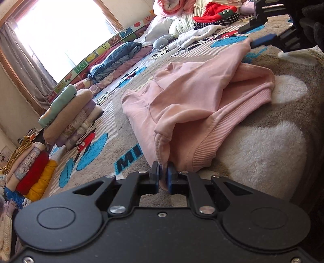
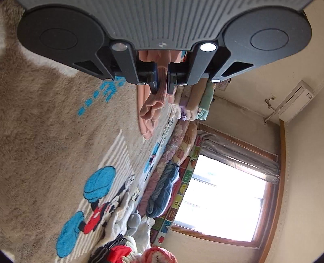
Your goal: Fold clothes
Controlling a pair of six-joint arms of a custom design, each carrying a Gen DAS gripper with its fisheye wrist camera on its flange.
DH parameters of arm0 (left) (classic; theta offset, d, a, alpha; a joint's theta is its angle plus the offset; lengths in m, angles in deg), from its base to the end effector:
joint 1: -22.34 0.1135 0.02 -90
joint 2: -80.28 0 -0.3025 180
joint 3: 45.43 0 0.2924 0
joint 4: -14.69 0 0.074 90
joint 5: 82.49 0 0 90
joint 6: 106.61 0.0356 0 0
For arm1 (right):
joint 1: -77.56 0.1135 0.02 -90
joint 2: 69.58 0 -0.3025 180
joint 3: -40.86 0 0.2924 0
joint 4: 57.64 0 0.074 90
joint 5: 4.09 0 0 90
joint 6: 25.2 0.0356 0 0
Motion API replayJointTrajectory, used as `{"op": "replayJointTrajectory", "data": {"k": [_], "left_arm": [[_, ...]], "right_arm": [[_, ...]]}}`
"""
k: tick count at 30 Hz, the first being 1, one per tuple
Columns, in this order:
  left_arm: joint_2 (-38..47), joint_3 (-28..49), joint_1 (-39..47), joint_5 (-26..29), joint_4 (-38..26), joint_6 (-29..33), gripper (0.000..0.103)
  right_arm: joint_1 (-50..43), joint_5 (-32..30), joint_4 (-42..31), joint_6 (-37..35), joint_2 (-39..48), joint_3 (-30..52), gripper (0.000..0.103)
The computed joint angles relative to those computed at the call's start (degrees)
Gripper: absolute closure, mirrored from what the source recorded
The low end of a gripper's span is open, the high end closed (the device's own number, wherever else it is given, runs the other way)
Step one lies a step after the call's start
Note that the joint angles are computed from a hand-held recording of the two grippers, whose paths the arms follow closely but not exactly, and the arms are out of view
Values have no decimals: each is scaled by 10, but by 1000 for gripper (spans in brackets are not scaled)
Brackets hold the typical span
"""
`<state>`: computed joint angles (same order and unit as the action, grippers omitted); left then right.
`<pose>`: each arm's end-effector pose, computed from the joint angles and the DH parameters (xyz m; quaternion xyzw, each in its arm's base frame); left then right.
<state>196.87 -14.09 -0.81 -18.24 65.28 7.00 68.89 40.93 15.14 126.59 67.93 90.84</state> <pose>0.2514 -0.0907 0.0323 0.2476 0.8335 0.1992 0.4519 0.3514 -0.0281 0.0004 0.2314 0.7325 0.5232 0.3691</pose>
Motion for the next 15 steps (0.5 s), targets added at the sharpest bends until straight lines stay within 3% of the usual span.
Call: {"op": "replayJointTrajectory", "data": {"k": [1, 4, 7, 9, 12, 14, 15], "left_arm": [[-1, 1, -1, -3, -3, 2, 97], [-2, 4, -2, -7, -9, -2, 97], [-2, 5, -3, -12, -7, -7, 96], [1, 5, -6, -14, -6, -8, 96], [11, 3, -14, -25, 7, -8, 96], [19, 2, -19, -33, 19, -5, 97], [23, 2, -19, -35, 24, -1, 97]], "right_arm": [[1, 3, -4, 2, 1, -2, 48], [6, -5, -3, 8, 2, -6, 42], [20, -24, -40, -7, -6, -3, 43], [42, 4, -80, -46, -22, 0, 44], [69, 41, -113, -82, -30, 12, 55], [74, 44, -96, -75, -15, 27, 85], [75, 42, -90, -71, -8, 33, 87]]}}
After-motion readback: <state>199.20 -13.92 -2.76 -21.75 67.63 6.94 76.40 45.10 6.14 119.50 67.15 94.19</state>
